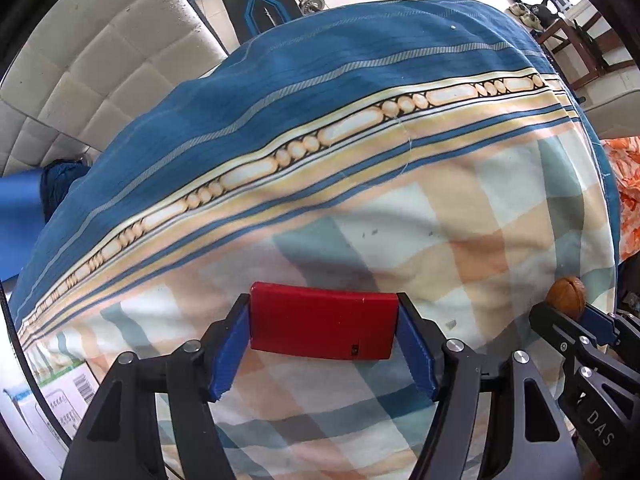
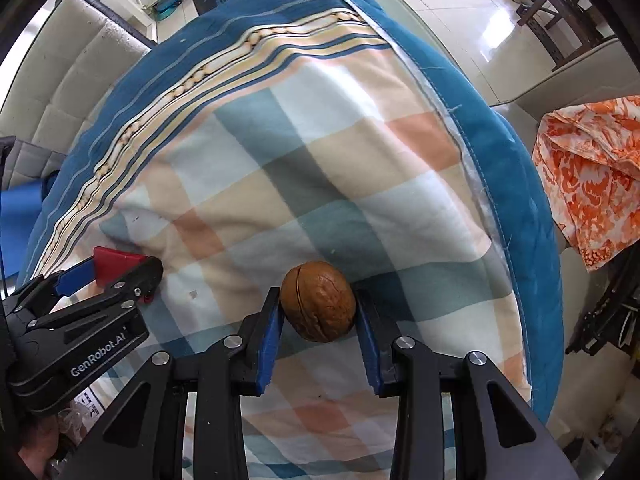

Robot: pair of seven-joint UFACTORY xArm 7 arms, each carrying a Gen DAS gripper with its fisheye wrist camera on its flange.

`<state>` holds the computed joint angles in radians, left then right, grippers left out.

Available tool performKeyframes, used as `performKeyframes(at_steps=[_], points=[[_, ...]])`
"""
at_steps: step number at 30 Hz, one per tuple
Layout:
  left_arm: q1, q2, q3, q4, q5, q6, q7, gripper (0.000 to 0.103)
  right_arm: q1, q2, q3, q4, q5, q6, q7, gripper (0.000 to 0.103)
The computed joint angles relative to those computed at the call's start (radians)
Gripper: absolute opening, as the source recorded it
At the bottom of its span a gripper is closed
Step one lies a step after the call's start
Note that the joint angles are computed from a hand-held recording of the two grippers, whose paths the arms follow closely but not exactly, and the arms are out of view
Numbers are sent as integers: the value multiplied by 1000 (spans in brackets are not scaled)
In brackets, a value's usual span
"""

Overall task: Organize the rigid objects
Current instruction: 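Carry the red case and walnut over the box with both tools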

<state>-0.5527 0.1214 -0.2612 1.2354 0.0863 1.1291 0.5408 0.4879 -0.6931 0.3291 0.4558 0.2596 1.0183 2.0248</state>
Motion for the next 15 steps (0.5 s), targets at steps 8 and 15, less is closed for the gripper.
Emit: performKeyframes(at_steps=[8,15], points=[[79,-143,44,-71,-119,36,108,67,-3,107,50,170,-57,60,38,38],[183,-269,128,-2,-292,199,257,67,-16,284,103,449,-188,138,87,38]])
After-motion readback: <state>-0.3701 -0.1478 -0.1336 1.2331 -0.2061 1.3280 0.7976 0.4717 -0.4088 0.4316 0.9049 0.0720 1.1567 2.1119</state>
